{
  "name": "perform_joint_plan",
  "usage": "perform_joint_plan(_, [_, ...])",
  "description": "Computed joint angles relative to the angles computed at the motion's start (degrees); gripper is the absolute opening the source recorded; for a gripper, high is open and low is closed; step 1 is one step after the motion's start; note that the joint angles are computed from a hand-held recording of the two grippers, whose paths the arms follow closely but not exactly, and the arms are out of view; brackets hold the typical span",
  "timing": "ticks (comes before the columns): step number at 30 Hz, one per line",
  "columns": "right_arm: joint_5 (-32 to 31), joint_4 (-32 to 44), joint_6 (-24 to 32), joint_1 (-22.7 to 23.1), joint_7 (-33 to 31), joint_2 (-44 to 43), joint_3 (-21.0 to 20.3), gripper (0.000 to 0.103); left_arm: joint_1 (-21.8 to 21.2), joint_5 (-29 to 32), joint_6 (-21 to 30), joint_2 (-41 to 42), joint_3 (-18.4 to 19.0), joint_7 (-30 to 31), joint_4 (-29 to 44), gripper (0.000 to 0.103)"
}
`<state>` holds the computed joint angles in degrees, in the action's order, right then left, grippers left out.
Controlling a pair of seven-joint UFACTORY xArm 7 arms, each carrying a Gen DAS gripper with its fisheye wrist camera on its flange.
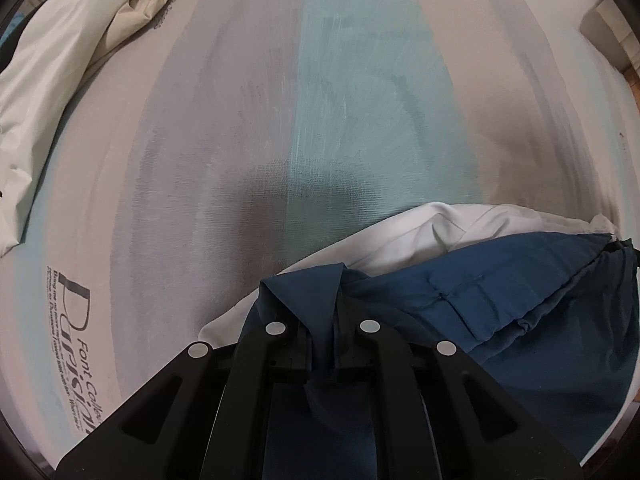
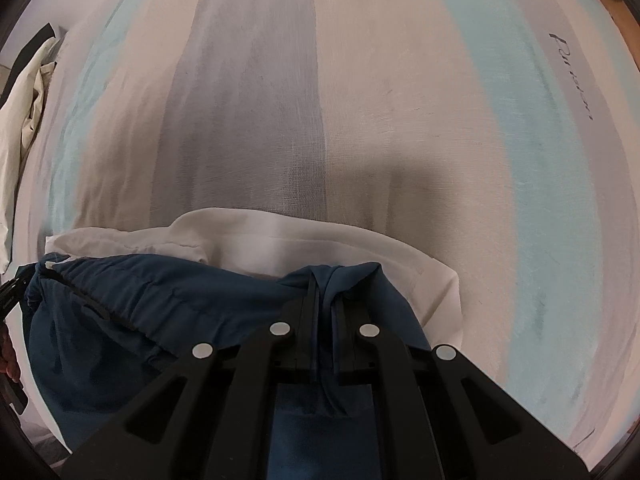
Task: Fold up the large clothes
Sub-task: 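Open both tools and release the folded hem onto the jacket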
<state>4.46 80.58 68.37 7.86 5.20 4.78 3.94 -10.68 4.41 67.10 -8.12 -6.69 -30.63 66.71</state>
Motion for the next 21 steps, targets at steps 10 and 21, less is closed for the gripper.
perform_joint_plan(10, [1.82,-2.28,-1.61,-0.57,-0.31,-3.71,-0.25,0.019,-0.74,2.69,-0.16,-2.39,-0.98,-1.92,1.11,0.062])
perform_joint_plan(21, [2.22,-1.40,-2.86,-1.11,-1.01,-7.18,-0.70,0.054,-1.23,6.57,1.32,-4.18,-2.76,-4.86,4.32,0.088])
